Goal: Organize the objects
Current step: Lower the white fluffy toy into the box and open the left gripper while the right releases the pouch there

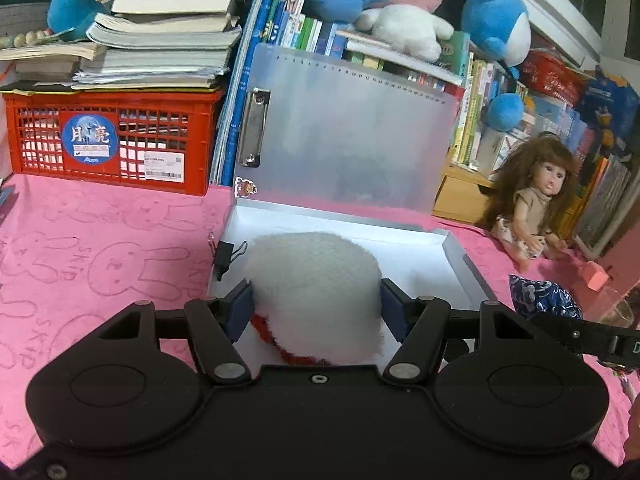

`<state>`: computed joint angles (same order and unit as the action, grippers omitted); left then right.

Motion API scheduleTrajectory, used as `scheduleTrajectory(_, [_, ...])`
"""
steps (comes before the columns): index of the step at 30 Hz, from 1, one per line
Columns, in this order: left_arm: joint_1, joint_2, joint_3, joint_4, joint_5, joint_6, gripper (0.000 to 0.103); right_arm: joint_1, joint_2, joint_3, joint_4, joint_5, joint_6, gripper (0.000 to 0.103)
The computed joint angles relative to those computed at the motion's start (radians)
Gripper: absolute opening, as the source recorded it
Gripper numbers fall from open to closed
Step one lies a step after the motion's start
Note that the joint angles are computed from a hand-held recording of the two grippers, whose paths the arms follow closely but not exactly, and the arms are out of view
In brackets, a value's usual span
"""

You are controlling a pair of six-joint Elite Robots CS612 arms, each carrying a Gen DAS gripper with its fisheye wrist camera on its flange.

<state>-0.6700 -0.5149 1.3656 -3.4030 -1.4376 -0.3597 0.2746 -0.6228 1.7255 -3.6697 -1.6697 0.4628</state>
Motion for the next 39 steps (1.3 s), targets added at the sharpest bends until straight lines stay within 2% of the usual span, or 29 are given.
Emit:
scheduleTrajectory(8, [-0.005,0.051,-0.091,0.072,0.026,0.049,0.064,-0.008,0.031,-0.081,0.124,-0.046,-0.006,0.062])
scheduleTrajectory(15, [-0.008,0.079,-0.131,0.097,0.035,0.077,0.061,-0.014,0.059,-0.121,0.161,-0.039,0.02,0.062])
scheduleTrajectory(16, [-0.009,0.082,-0.134,0.098,0.031,0.079,0.058,-0.014,0.061,-0.124,0.166,-0.04,0.02,0.062])
scheduleTrajectory(17, [-0.008,0.083,-0.136,0.102,0.024,0.08,0.049,-0.015,0.064,-0.127,0.169,-0.041,0.021,0.062])
scheduleTrajectory(18, [-0.007,0.085,-0.14,0.116,0.011,0.08,0.043,-0.016,0.066,-0.13,0.173,-0.041,0.024,0.062])
scheduleTrajectory(22, [-0.013,0.093,-0.148,0.117,0.051,0.104,0.03,-0.018,0.073,-0.138,0.188,-0.044,0.031,0.062])
scheduleTrajectory(27, [-0.01,0.097,-0.15,0.111,0.04,0.105,0.03,-0.015,0.082,-0.148,0.187,-0.054,0.009,0.061])
scheduleTrajectory(30, [-0.01,0.096,-0.147,0.103,0.042,0.111,0.03,-0.013,0.086,-0.155,0.19,-0.053,-0.007,0.062])
scheduleTrajectory(31, [-0.011,0.094,-0.144,0.099,0.044,0.114,0.034,-0.013,0.087,-0.157,0.189,-0.052,-0.009,0.063])
scheduleTrajectory(32, [-0.012,0.093,-0.14,0.095,0.04,0.12,0.043,-0.012,0.089,-0.159,0.189,-0.051,-0.009,0.066])
scheduleTrajectory(36, [-0.015,0.083,-0.118,0.056,0.029,0.161,0.055,-0.008,0.096,-0.162,0.167,-0.046,-0.019,0.083])
scheduleTrajectory(38, [-0.018,0.078,-0.107,0.039,0.039,0.18,0.065,-0.007,0.098,-0.158,0.136,-0.043,-0.026,0.087])
scheduleTrajectory(39, [-0.021,0.075,-0.101,0.028,0.046,0.188,0.067,-0.006,0.097,-0.155,0.124,-0.042,-0.025,0.087])
